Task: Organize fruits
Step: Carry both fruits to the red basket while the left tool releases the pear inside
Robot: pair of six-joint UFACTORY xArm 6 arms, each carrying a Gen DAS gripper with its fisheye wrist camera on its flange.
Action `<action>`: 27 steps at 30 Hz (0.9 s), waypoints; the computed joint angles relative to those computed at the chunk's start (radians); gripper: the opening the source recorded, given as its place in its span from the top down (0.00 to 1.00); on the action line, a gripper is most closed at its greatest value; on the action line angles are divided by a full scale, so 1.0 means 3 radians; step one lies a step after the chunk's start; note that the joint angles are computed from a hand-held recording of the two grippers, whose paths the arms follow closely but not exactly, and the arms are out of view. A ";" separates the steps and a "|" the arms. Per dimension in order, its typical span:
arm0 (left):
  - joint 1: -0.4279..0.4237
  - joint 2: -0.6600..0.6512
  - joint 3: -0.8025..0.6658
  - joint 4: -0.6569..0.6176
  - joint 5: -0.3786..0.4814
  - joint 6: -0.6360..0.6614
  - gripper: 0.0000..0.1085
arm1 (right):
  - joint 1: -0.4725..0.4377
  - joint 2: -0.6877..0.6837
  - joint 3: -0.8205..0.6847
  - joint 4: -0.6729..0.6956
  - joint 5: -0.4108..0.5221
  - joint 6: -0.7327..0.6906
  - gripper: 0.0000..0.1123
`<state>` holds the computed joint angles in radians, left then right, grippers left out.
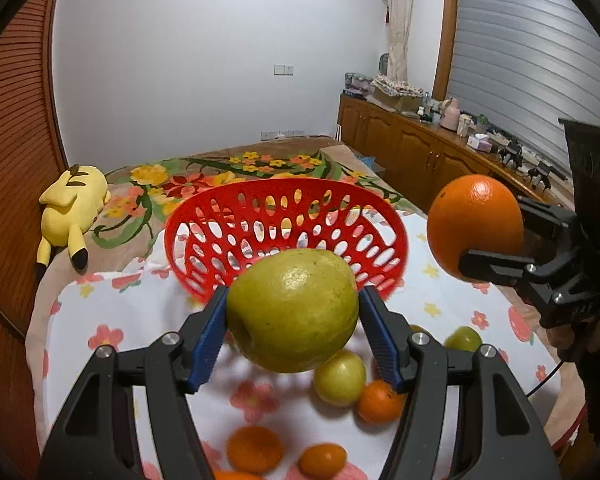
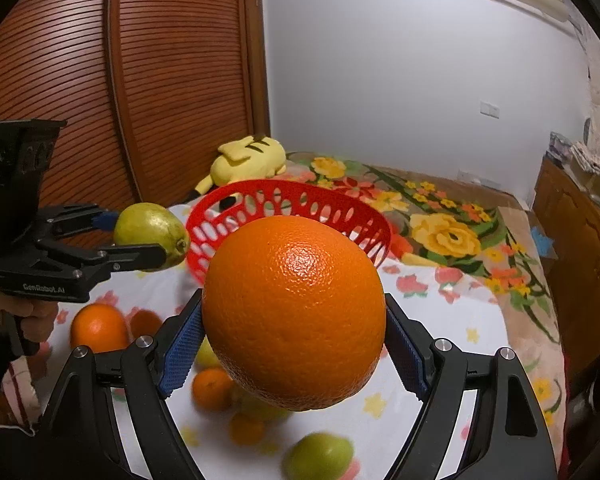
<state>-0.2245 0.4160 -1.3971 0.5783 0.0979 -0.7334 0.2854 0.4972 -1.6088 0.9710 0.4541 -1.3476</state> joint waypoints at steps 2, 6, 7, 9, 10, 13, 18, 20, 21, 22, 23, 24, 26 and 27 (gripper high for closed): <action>-0.0027 0.0134 -0.0179 -0.0357 0.0108 0.0373 0.42 | -0.0008 0.0165 -0.0246 -0.0175 0.0058 0.0173 0.25; -0.0045 0.0383 -0.0524 -0.0782 0.0328 0.0821 0.42 | -0.0034 0.0534 -0.0798 -0.0489 0.0243 0.0512 0.25; -0.0046 0.0436 -0.0594 -0.0877 0.0370 0.0918 0.42 | -0.0040 0.0631 -0.0942 -0.0566 0.0294 0.0590 0.25; -0.0048 0.0542 -0.0746 -0.1058 0.0485 0.1111 0.41 | -0.0047 0.0815 -0.1220 -0.0705 0.0396 0.0731 0.25; -0.0048 0.0596 -0.0826 -0.1117 0.0555 0.1180 0.41 | -0.0050 0.0914 -0.1368 -0.0775 0.0452 0.0798 0.25; -0.0044 0.0704 -0.0991 -0.1228 0.0676 0.1309 0.41 | -0.0051 0.1170 -0.1762 -0.0953 0.0601 0.0963 0.25; -0.0017 0.0809 -0.1122 -0.1373 0.0786 0.1460 0.41 | -0.0064 0.1575 -0.2410 -0.1168 0.0860 0.1209 0.25; -0.0015 0.0836 -0.1151 -0.1377 0.0834 0.1450 0.41 | -0.0068 0.1708 -0.2623 -0.1232 0.0945 0.1293 0.25; -0.0015 0.0852 -0.1178 -0.1410 0.0876 0.1465 0.41 | -0.0072 0.1816 -0.2806 -0.1288 0.1017 0.1361 0.25; -0.0012 0.0861 -0.1192 -0.1480 0.0899 0.1511 0.41 | -0.0071 0.1877 -0.2902 -0.1324 0.1056 0.1399 0.25; -0.0011 0.0858 -0.1185 -0.1542 0.0890 0.1555 0.41 | -0.0069 0.1924 -0.2977 -0.1356 0.1088 0.1424 0.25; -0.0010 0.0856 -0.1183 -0.1567 0.0884 0.1581 0.41 | -0.0065 0.1926 -0.2978 -0.1365 0.1091 0.1422 0.25; -0.0011 0.0858 -0.1191 -0.1517 0.0900 0.1550 0.41 | -0.0068 0.2040 -0.3174 -0.1419 0.1177 0.1462 0.25; -0.0008 0.0860 -0.1194 -0.1523 0.0895 0.1552 0.41 | -0.0065 0.2087 -0.3256 -0.1443 0.1211 0.1483 0.25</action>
